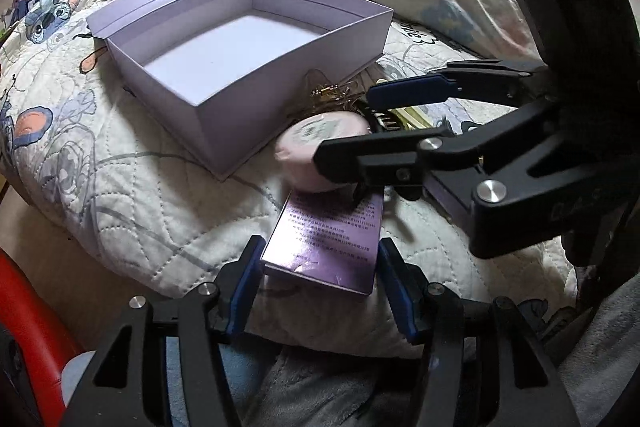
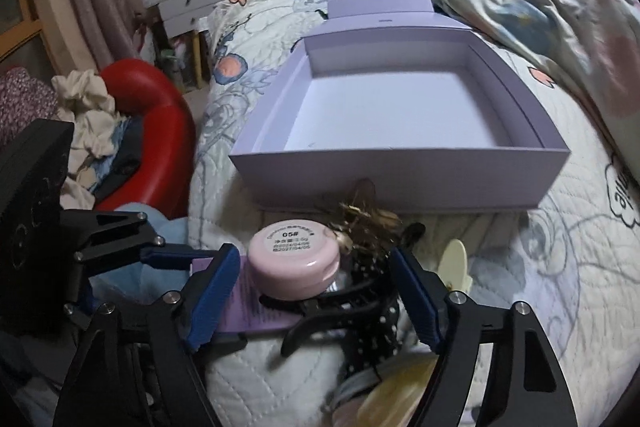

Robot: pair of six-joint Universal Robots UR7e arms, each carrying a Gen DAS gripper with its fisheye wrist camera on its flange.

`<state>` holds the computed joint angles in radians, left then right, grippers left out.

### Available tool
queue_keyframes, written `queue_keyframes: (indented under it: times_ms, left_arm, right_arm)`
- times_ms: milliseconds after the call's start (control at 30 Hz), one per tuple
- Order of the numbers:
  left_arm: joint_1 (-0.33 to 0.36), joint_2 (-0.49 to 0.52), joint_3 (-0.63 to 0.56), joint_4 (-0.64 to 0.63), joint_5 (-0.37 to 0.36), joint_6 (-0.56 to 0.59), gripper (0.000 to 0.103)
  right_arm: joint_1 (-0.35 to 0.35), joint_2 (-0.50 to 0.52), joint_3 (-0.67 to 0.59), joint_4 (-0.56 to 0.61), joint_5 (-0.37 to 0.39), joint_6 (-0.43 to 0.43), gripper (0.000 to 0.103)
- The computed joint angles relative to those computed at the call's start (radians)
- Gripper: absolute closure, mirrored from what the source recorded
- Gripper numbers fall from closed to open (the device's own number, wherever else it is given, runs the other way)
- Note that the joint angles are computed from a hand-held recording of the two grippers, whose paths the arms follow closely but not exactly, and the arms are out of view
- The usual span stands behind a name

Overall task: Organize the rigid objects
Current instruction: 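Move the left tool to the purple card box while the right tool moves to the yellow claw clip, then grasp the purple card box with the left tool while the right tool grasps the yellow clip and cable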

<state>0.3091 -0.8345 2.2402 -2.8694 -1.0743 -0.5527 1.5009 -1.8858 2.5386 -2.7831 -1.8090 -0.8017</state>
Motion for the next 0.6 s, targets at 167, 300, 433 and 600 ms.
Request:
queue_keyframes:
  times_ms: [167, 300, 433, 600]
  left_arm:
    - [0.015, 0.010, -0.013, -0.012, -0.010, 0.020, 0.047]
    - [0.017, 0.019, -0.020, -0.010, -0.007, 0.034, 0.047]
    - [0.013, 0.026, -0.014, -0.033, 0.001, 0.023, 0.047]
    - [-0.011, 0.035, -0.010, -0.027, 0.030, -0.009, 0.048]
  right_arm:
    - [0.006, 0.013, -0.006, 0.021, 0.011, -0.027, 0.033]
    - [0.015, 0.043, -0.025, 0.055, 0.000, -0.028, 0.033]
    - [0.033, 0.086, -0.045, 0.061, -0.057, 0.008, 0.035]
    - [0.037, 0.060, -0.041, 0.060, -0.071, 0.014, 0.035]
